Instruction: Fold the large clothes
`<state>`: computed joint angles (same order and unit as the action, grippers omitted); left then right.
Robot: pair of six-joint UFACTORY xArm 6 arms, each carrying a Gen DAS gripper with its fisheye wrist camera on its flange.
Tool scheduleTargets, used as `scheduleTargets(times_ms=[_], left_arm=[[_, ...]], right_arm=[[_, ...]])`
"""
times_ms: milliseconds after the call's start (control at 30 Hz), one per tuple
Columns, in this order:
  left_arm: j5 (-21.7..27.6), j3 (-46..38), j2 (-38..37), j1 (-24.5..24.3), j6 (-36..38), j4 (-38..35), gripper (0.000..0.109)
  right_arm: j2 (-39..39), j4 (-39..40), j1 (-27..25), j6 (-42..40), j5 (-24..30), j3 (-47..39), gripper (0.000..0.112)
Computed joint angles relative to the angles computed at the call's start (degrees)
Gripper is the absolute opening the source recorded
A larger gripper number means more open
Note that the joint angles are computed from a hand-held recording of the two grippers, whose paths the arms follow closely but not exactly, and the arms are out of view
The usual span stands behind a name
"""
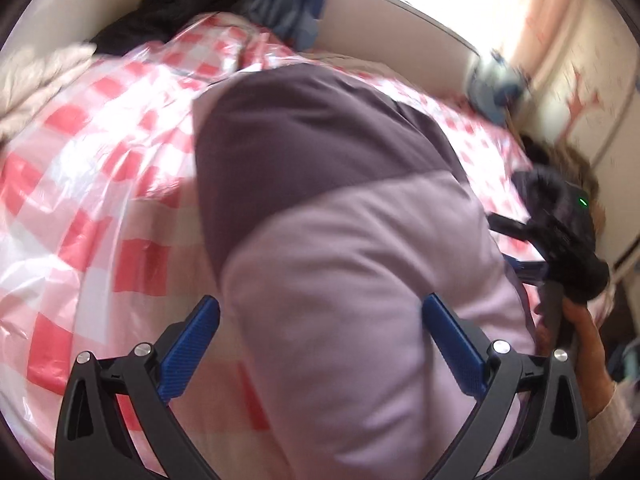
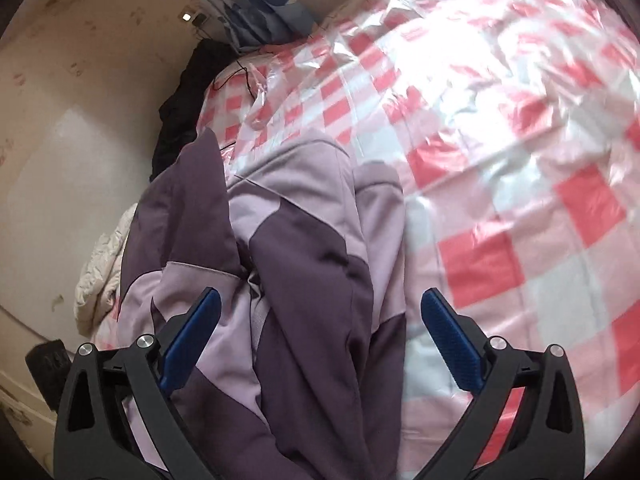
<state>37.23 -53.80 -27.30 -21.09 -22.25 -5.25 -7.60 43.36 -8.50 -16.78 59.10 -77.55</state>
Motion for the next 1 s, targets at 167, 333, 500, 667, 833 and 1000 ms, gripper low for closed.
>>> scheduleTargets(times_ms=[167, 333, 500, 667, 833, 1000], left_arm=[[-2.7, -2.1, 6.8, 3.6, 10.6, -21.2, 0.098], [-4.4, -2.3, 5.9, 2.0, 2.8, -8.5, 0.098], [-1.8, -0.3, 1.2, 2.3, -10.7, 11.1, 0.098], [0.7, 0.2, 1.0, 0.8, -12.8, 15.8, 0.098], [0.8, 0.1, 1.4, 0.7, -12.9, 16.3, 0.098], [-0.9, 0.2, 1.7, 2.0, -7.5, 12.5, 0.098]], right_arm=[[9.4, -12.9, 4.5, 3.4, 7.9, -11.9, 0.097], [6.5, 0.0, 6.8, 3.4, -2.7, -1.1, 0.097], [9.8, 4.5, 11.6, 0.9, -2.5, -3.8, 0.097], [11.1, -8.4, 10.6, 3.6, 2.1, -12.7, 0.097], [17.2, -9.7, 15.2, 0.5, 1.0, -27.4, 0.097], [25.7, -8.9, 16.9, 4.0, 1.4, -27.5, 0.097]])
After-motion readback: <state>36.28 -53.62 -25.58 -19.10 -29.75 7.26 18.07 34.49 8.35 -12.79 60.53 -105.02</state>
